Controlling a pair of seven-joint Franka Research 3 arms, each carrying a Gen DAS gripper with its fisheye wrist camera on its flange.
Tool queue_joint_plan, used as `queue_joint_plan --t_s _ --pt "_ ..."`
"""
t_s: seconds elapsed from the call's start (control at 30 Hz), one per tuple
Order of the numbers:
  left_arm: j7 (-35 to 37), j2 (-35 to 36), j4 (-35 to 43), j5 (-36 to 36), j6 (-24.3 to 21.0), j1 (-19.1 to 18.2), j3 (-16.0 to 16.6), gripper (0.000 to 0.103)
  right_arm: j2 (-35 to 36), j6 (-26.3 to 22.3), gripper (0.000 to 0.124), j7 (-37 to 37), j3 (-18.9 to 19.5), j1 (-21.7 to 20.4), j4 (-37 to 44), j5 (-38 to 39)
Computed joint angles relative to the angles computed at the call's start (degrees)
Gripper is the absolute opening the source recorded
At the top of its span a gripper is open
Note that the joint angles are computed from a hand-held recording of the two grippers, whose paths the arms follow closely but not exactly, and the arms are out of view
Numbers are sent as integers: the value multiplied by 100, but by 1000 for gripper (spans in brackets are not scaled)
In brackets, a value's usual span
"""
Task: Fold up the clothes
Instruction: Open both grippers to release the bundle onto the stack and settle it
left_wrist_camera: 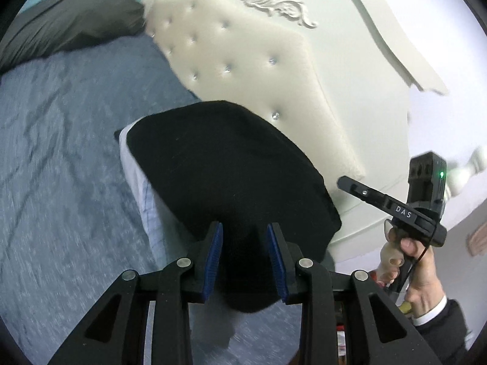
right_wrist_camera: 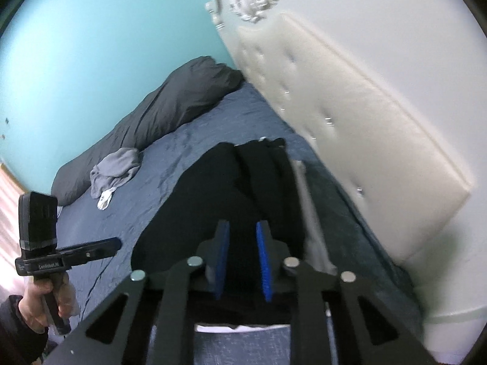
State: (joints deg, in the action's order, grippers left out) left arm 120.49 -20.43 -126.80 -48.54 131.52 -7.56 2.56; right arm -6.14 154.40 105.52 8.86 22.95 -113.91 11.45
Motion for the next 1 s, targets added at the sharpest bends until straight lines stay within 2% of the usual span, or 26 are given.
queue_joint_plan --t_s 0.1,0.27,0.5,0.73,0.87,1.0 --pt "9 22 -114 95 158 -20 -87 33 152 107 13 59 42 26 3 -125" --pt "-38 72 -235 307 421 -55 -166 32 322 263 10 598 63 8 -49 -846" --pt "-94 172 -358 426 683 -136 -182 32 399 565 4 912 4 18 -406 -1055" --pt "-223 261 -399 530 799 -140 -212 32 375 453 3 779 -23 55 -406 -865" --pt "-282 170 -326 486 669 -106 -134 32 205 710 3 1050 30 27 -445 -1047" --pt "-154 -133 -428 365 677 -177 -74 31 111 896 3 703 80 133 -459 -700"
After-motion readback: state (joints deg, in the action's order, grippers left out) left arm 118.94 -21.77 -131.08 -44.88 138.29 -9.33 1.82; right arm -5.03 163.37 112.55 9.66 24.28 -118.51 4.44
